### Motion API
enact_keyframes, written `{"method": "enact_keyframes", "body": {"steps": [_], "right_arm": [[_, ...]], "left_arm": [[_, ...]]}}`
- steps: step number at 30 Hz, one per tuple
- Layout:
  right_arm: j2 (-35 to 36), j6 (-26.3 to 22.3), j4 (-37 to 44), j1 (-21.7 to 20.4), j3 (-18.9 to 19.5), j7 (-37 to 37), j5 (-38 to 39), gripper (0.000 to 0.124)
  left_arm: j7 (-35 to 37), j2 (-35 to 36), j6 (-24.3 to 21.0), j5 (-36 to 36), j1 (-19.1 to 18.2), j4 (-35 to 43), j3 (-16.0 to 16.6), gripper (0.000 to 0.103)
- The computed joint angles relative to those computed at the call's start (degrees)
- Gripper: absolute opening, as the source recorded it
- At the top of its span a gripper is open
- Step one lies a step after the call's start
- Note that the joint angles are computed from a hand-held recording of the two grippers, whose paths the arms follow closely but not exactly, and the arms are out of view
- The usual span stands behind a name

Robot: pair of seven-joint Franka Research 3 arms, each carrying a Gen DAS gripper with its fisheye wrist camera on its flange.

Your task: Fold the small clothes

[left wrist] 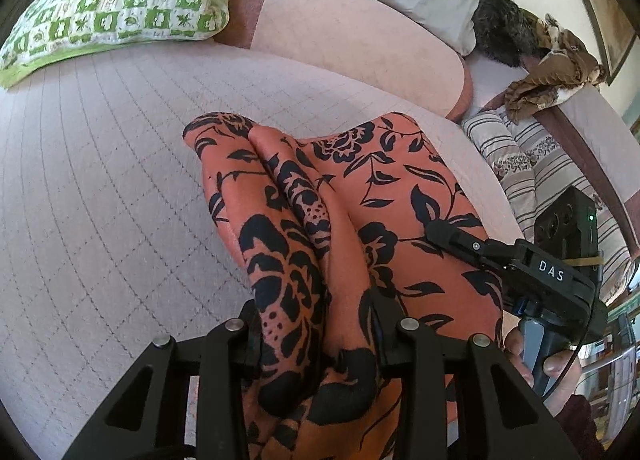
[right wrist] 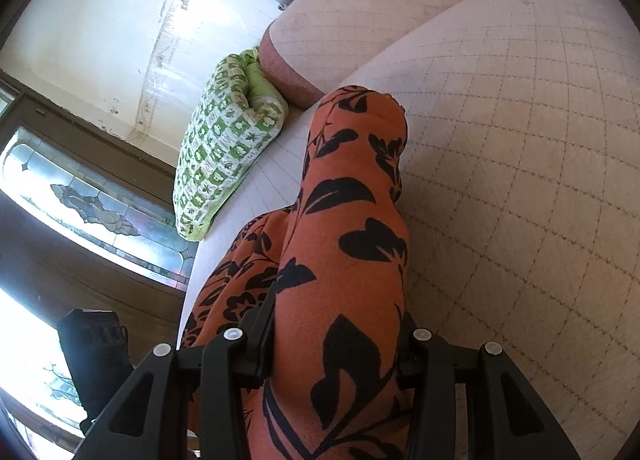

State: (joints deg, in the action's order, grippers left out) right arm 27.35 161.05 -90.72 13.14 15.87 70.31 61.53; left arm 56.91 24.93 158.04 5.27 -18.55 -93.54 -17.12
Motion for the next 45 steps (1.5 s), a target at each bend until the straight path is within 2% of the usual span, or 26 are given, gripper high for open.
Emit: {"method": "enact_keyframes", "body": {"steps": [4,7,10,14,18,24,27,31,33,34,35,39,40,42,43,45], "right_arm": [[-0.3,-0.5,-0.2,0.0,-0.1,0.0,-0.3,0.044],[0.2,-1.9,-0.2,0.0,-0.5,1.2,-0.7,0.044],[0.7,-3.0,-0.5,-0.5,-0.7,2.4,-0.7,0.044],[2.6,-5.7,-0.1,-2.1,-0.4,3.7,1.3,0.045],[3.6,-7.1,0.4,-3.3,0.4,2.5,4.5,0.047],[3.6,-7.0,0.1,-3.6,0.7,0.2,6.7,0.051],[4.0,-7.8,1.0,-3.1,0.0,0.9,6.2,0.052],[3.2,-8.5,0.8,-2.3,-1.4,4.7,3.5,0.059],[1.1,-6.0,-1.1,-0.4,-3.6,10.0,-0.7,0.067],[-0.3,-3.6,-2.7,0.9,-4.8,12.4,-3.4,0.068],[-1.5,-1.4,-4.2,1.7,-5.4,13.7,-5.4,0.068],[-7.6,10.5,-11.8,4.8,-7.1,16.6,-14.2,0.068],[-9.0,13.8,-13.3,4.2,-5.4,13.8,-14.5,0.068],[-10.1,16.9,-14.3,0.9,-0.2,7.0,-11.5,0.066],[-10.5,17.8,-14.3,-1.2,3.3,2.4,-8.4,0.064],[-10.8,17.1,-14.1,-2.1,5.4,-1.7,-5.1,0.060]], "left_arm": [[1.1,-0.5,-0.3,-0.9,0.6,-0.8,-0.6,0.038],[0.1,-0.2,-1.4,-0.1,-0.2,-0.3,0.2,0.038],[-1.2,1.2,-3.1,1.3,-1.3,2.4,1.2,0.038],[-1.7,2.8,-4.3,0.0,-0.7,4.3,0.6,0.040],[-1.7,4.1,-4.7,-2.9,0.7,4.8,-0.5,0.048],[-1.6,4.9,-3.7,-5.6,2.1,3.4,-1.3,0.071],[-1.0,4.8,-2.5,-5.6,2.1,2.6,-1.3,0.074],[-4.4,2.9,-2.0,-1.1,-0.5,0.5,1.8,0.077],[-8.6,0.4,-1.3,3.4,-3.1,-1.8,4.6,0.077],[-12.6,-1.4,-1.3,8.2,-5.8,-3.2,7.4,0.077],[-15.5,-2.8,-1.1,12.0,-7.1,-4.4,8.8,0.077],[-32.0,-9.2,0.8,29.6,-13.2,-10.6,14.4,0.077],[-35.7,-10.7,-0.3,33.5,-14.2,-11.8,15.0,0.077],[-39.1,-11.9,-3.9,37.4,-15.0,-12.3,14.3,0.077],[-39.5,-12.3,-5.0,38.3,-14.8,-12.7,13.7,0.077],[-38.4,-12.6,-7.9,38.0,-13.7,-12.9,12.0,0.077]]}}
